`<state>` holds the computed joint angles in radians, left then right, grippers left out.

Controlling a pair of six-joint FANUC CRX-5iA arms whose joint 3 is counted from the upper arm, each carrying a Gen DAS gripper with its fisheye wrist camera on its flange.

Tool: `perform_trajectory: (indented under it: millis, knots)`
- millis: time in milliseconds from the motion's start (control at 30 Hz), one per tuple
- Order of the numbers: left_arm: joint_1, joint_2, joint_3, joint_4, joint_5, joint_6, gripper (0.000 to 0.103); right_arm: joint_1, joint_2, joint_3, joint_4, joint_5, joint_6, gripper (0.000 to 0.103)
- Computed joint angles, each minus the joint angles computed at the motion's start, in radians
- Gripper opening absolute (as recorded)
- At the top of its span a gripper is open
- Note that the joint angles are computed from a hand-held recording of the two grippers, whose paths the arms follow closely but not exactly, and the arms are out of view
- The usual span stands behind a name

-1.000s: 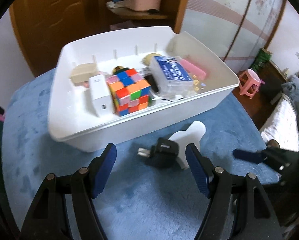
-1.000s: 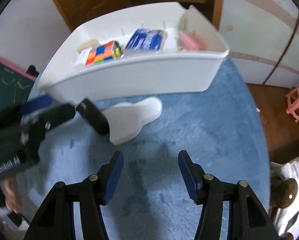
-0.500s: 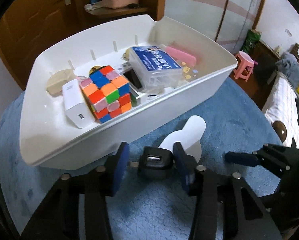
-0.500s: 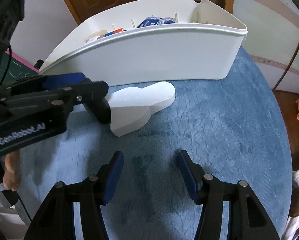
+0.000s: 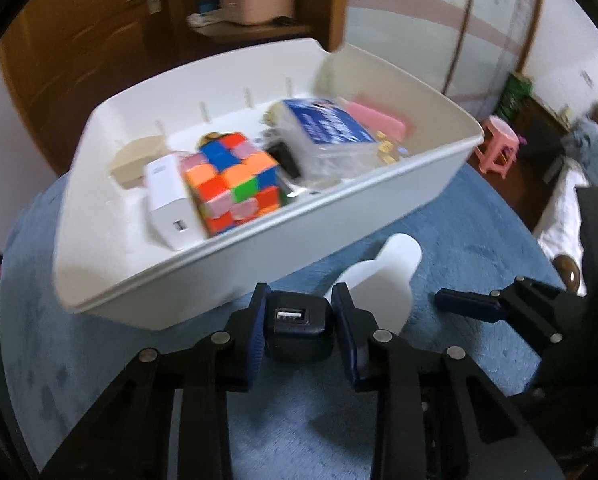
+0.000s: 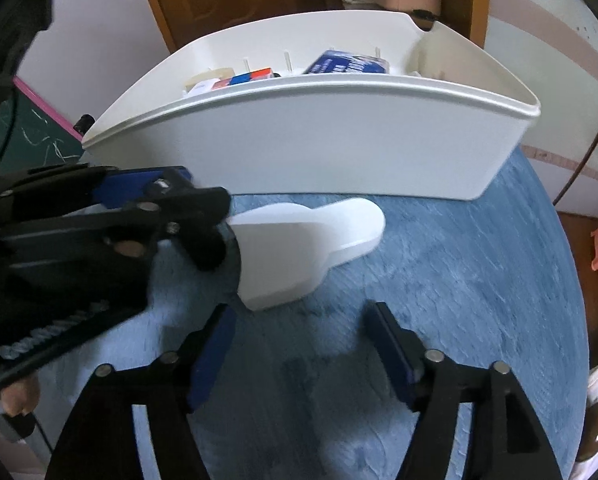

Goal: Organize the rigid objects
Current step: 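Grasp the black plug adapter with the left tool while the right tool grasps the white paddle piece, then carry the black adapter and white paddle piece into the tray and open both tools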

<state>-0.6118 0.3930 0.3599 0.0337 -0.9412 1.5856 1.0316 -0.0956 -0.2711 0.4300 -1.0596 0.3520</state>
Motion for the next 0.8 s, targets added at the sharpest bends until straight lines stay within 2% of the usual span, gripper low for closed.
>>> perform_trajectory:
  millis: [133, 300, 400, 467, 533, 667, 800]
  knots:
    - [0.019, -0.046, -0.042, -0.009, 0.017, 0.063, 0.034, 0.003, 0.042, 0.022, 0.03, -0.01, -0.042, 0.081]
    - [0.039, -0.096, -0.085, -0.02, 0.019, 0.144, 0.034, -0.002, 0.126, 0.097, 0.059, -0.074, -0.111, 0.082]
    - [0.048, -0.118, -0.105, -0.022, 0.017, 0.165, 0.034, -0.005, 0.182, 0.152, 0.067, -0.126, -0.152, 0.085]
    - [0.051, -0.122, -0.108, -0.02, 0.016, 0.17, 0.033, -0.01, 0.219, 0.192, 0.065, -0.154, -0.18, 0.093]
    - [0.045, -0.124, -0.097, -0.059, 0.005, 0.197, 0.033, -0.015, 0.246, 0.22, 0.064, -0.176, -0.194, 0.097]
    - [0.066, -0.13, -0.111, -0.038, 0.007, 0.206, 0.033, -0.025, 0.28, 0.255, 0.069, -0.2, -0.237, 0.101]
    - [0.075, -0.141, -0.125, -0.028, 0.015, 0.207, 0.033, -0.03, 0.314, 0.282, 0.086, -0.22, -0.223, 0.101]
